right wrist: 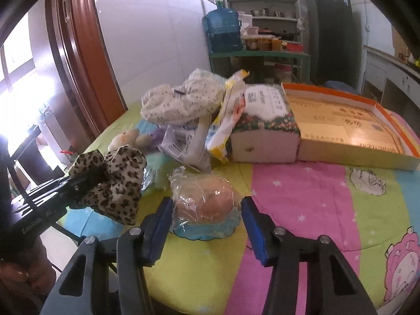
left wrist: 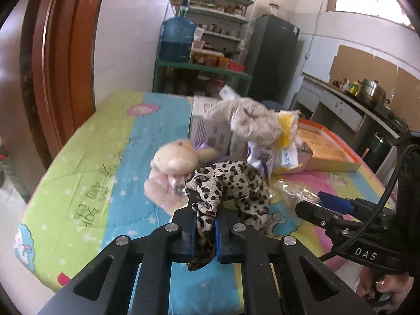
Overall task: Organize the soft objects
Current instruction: 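Grasp the leopard-print scrunchie with the left tool and lift it, then carry the leopard scrunchie into the orange-rimmed box and open the left tool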
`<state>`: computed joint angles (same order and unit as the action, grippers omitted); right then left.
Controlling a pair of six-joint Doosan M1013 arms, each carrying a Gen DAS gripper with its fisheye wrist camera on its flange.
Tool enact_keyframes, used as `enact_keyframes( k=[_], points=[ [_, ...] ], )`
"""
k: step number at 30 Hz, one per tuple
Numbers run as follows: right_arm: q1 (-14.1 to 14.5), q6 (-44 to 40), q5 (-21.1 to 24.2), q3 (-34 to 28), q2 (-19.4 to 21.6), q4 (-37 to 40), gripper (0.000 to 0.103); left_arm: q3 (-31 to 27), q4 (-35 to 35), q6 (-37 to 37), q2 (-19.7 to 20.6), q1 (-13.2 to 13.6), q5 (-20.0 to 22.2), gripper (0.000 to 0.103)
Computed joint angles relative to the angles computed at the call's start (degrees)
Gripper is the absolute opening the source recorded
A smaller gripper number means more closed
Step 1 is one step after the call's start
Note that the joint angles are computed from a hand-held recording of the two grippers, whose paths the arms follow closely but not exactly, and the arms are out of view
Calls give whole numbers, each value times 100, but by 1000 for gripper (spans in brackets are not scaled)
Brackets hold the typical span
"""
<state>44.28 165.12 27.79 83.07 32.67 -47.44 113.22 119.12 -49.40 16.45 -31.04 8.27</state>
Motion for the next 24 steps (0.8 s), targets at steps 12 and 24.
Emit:
enact_keyframes(
  k=[12, 24],
  points=[
    [68, 802, -112, -16, -210, -1255, 53, -78, 1335, -898, -308, -54, 351, 9],
    [-103, 1390, 172, -74, -316, -2194, 53, -868, -270, 1061, -108, -86, 255, 10]
  ],
)
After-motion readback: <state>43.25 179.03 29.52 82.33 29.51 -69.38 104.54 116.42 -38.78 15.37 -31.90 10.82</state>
